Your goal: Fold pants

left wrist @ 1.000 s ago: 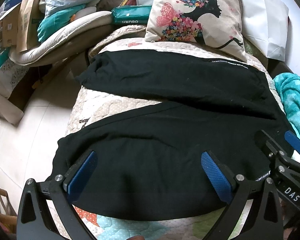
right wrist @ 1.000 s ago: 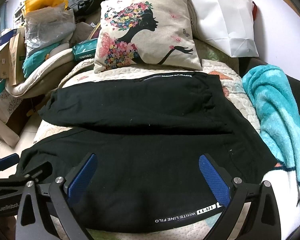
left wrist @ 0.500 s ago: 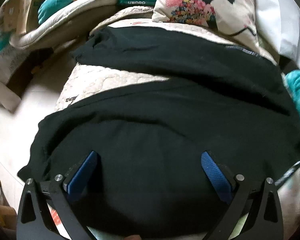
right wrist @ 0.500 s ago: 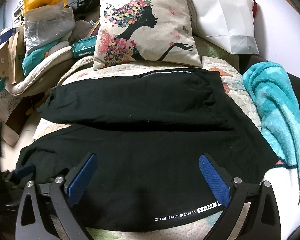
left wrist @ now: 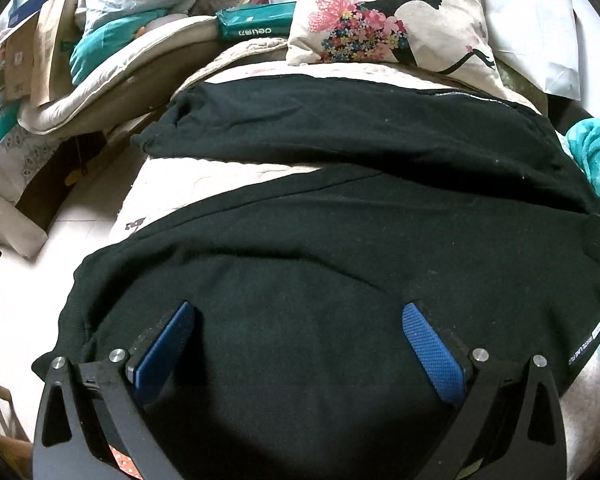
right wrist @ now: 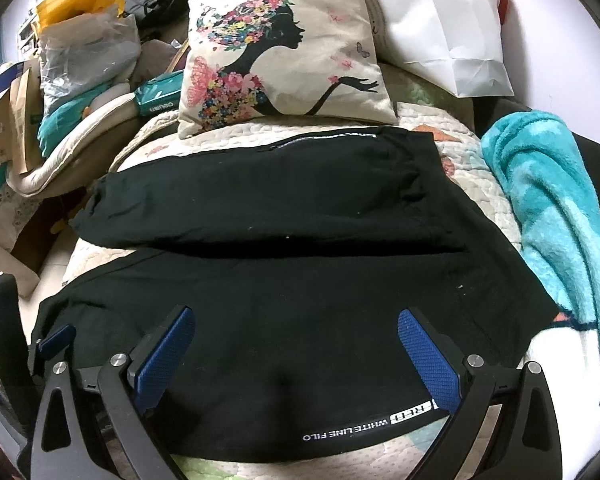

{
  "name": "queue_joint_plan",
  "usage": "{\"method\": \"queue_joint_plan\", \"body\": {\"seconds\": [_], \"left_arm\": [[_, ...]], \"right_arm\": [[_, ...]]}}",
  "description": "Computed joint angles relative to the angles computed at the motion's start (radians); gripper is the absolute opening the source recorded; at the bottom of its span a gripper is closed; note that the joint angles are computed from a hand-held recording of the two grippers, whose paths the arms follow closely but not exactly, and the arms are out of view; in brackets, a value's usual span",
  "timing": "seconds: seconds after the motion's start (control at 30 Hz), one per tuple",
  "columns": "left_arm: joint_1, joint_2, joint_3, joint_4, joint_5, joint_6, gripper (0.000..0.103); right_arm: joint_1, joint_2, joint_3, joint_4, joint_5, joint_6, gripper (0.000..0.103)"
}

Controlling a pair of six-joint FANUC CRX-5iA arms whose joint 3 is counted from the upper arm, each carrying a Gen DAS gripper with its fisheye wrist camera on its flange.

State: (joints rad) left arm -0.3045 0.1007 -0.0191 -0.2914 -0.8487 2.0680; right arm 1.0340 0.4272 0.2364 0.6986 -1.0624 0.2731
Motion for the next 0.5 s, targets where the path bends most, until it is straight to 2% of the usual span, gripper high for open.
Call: {"method": "queue_joint_plan", "body": {"seconds": [0.23, 0.5], "left_arm": [[0.001, -0.001, -0.001, 0.001, 0.001, -0.001, 0.103], [0.001, -0.001, -0.002, 0.001, 0.002, 0.0, 0.103]], "right_arm": [[-0.018, 0.002, 0.015, -0.066, -0.006, 0.006, 0.103], [-0.023, 0.005, 0.02, -0.079, -0.016, 0.005, 0.103]]}}
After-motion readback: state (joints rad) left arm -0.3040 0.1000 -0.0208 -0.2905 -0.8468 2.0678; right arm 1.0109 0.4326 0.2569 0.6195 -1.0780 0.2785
